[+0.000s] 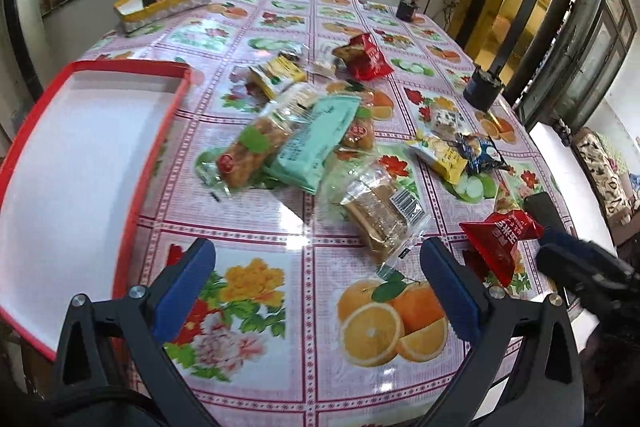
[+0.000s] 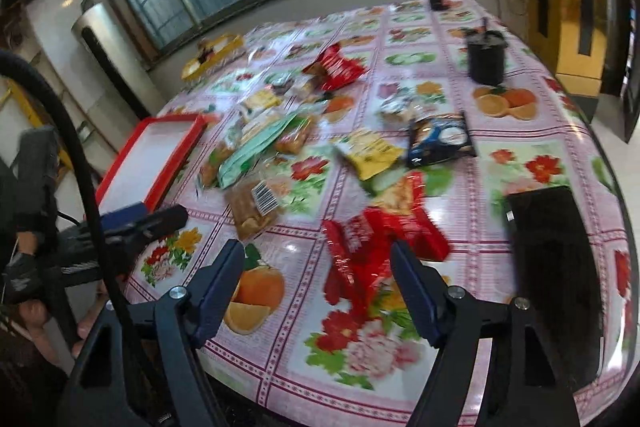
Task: Organize snacks
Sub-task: 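Grasp the clear bag of brown pastry with left tool while right tool grasps red chip bag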
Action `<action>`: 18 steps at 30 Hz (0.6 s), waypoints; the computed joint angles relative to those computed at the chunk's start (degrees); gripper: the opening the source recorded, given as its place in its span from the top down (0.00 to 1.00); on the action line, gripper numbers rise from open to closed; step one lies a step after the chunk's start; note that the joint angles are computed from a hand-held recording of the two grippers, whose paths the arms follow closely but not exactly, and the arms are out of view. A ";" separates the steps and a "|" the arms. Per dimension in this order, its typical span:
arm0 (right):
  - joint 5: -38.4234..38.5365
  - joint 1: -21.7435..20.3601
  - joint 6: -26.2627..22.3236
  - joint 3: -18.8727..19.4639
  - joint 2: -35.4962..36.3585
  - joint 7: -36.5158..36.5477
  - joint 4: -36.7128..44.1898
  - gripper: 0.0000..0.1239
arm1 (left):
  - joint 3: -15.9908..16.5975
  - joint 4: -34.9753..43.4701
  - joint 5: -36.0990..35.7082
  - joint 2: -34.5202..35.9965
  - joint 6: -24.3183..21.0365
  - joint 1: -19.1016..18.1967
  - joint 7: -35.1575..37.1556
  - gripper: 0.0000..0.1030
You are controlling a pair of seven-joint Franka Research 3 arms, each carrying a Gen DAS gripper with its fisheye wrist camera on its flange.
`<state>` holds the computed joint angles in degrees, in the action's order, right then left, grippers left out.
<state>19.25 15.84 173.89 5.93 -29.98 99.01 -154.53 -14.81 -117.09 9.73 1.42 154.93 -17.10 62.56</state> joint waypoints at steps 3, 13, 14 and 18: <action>-3.20 -6.21 -2.91 4.38 0.50 4.02 0.95 0.39 | -0.37 2.50 -2.48 2.46 -1.63 -0.05 1.96 0.02; -2.00 -2.50 -5.19 -0.71 11.58 3.34 8.70 0.38 | -2.19 11.81 -9.57 10.51 -6.13 0.41 6.74 0.19; -3.33 -4.06 -6.14 0.45 11.94 5.27 9.20 0.38 | -2.37 12.77 -10.64 11.14 -6.65 0.48 6.65 0.22; -6.04 -5.99 -5.01 1.75 11.77 9.24 8.08 0.38 | 0.15 18.46 -2.17 15.08 -9.95 -3.05 -0.11 0.32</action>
<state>13.21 9.86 168.88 7.68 -18.21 108.26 -146.45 -14.65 -98.63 7.55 16.51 144.98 -20.15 62.45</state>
